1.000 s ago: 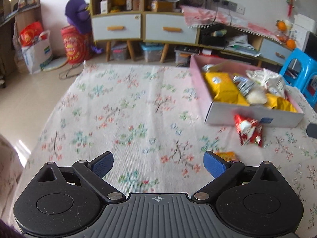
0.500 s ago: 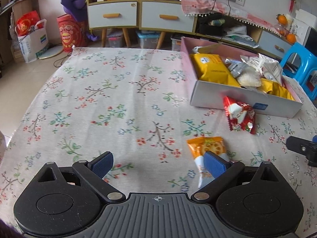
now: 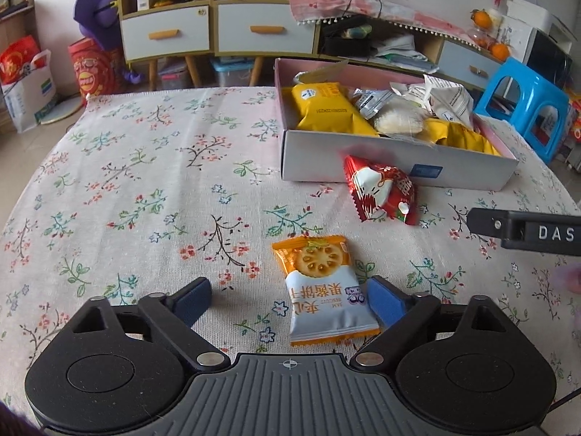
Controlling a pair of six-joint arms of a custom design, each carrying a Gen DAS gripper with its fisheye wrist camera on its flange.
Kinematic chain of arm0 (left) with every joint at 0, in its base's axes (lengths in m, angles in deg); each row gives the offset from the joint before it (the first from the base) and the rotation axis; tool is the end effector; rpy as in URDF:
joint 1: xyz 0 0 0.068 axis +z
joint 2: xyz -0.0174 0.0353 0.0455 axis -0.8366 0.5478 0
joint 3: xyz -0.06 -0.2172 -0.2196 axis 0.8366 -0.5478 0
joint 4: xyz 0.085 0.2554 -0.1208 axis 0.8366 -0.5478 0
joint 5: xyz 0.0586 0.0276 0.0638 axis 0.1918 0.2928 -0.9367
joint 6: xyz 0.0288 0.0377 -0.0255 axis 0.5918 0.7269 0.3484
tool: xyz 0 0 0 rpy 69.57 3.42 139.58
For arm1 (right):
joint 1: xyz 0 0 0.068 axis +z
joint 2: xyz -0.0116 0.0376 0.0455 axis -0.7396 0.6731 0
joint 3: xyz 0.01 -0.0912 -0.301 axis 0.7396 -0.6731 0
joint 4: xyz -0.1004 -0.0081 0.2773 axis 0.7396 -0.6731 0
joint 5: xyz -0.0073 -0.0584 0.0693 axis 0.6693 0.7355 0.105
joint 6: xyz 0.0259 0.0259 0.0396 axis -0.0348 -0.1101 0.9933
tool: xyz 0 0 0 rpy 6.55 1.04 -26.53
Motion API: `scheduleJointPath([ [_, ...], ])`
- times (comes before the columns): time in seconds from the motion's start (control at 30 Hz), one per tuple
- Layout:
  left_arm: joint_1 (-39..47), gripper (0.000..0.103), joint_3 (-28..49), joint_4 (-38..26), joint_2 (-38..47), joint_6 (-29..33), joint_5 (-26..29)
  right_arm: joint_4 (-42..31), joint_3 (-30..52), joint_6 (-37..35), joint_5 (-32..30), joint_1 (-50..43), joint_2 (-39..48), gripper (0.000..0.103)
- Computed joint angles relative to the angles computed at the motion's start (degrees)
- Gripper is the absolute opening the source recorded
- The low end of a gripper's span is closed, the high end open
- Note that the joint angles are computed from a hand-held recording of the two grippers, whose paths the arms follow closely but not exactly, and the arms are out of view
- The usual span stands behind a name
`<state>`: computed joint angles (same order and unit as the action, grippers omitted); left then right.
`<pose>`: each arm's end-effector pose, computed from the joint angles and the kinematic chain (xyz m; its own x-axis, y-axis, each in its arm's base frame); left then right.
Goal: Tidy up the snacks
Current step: 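Grasp the orange biscuit pack with the left tool, then grasp the red snack bag with the right tool while the left holds the biscuit pack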
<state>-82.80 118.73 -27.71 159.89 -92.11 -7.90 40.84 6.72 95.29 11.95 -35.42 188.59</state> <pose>0.3019 -0.1457 0.0494 -0.7220 0.2009 -0.6621 0.3185 0.9460 -0.0602 0.2620 0.0477 0.0459 -0.6564 0.2096 -0.7247 0.2180 0.9723 0.0838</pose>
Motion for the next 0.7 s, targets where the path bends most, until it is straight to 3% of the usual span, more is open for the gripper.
scheduleJointPath([
  [0.03,-0.1,0.084,-0.1,0.2,-0.1,0.4,-0.3,-0.1,0.2,0.1,0.0,0.1,0.0,0.094],
  [0.23,0.1,0.041,-0.2,0.1,-0.7,3.5,-1.4,-0.9,1.2,0.5,0.6,1.5,0.1,0.094],
  [0.57,5.4,0.036,0.2,-3.6,-2.8,1.4,2.8,1.1,0.8,1.0,-1.1,3.0,0.1,0.094],
  [0.7,8.2,0.036,0.5,-4.9,-3.1,1.2,4.5,-1.8,2.5,4.1,-2.2,3.5,-0.6,0.094],
])
